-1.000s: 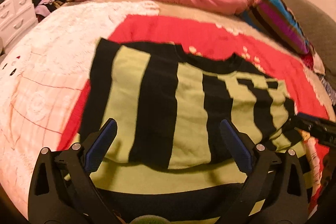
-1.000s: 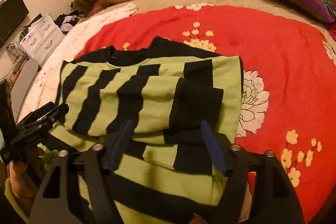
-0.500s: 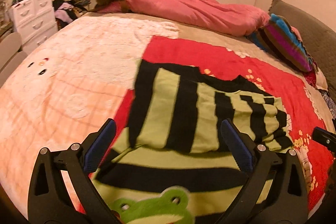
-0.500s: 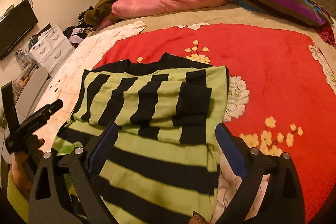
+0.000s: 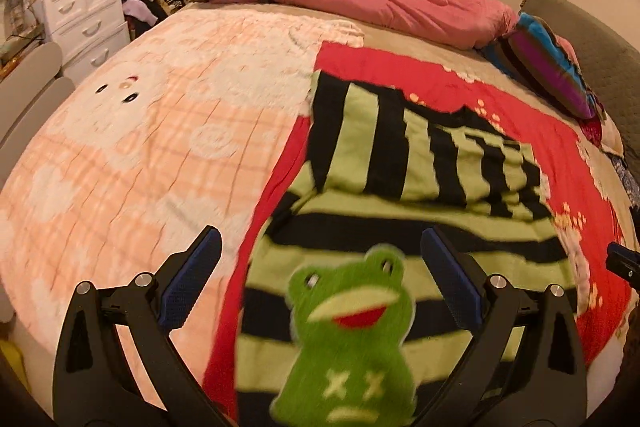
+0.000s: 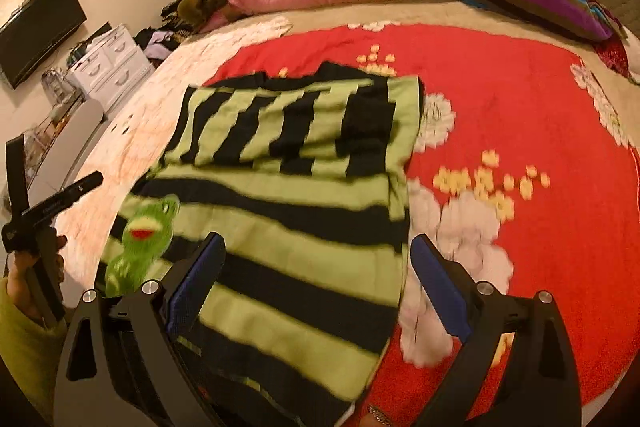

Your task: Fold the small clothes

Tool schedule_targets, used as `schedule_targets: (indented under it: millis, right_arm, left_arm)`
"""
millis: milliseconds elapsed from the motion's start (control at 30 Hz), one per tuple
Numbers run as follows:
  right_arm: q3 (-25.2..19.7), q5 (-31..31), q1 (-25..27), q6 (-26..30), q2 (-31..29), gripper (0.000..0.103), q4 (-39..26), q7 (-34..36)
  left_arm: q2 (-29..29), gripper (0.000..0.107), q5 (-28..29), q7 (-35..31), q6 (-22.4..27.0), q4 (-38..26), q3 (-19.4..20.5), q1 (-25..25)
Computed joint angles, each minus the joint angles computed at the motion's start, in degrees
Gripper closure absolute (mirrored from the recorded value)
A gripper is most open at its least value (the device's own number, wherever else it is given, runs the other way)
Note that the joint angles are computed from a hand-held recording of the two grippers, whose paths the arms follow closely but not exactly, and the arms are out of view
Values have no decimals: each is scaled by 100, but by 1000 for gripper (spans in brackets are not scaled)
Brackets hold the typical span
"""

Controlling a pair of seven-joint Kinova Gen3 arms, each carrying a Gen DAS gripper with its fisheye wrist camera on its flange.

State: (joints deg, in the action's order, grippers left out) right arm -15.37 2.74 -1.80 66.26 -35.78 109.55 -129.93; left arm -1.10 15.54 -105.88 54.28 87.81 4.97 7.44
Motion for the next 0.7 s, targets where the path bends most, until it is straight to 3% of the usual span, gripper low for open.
schedule_targets:
  millis: [300, 700]
  right_arm:
    - [-524, -231, -45, 646, -344, 10, 199, -202]
    - [-846, -930, -332, 903, -272, 10, 454, -575]
  left_arm:
    - [-305, 14, 67, -251, 697, 255, -410, -449]
    - [-180, 14, 328, -563, 1686, 567, -605, -908]
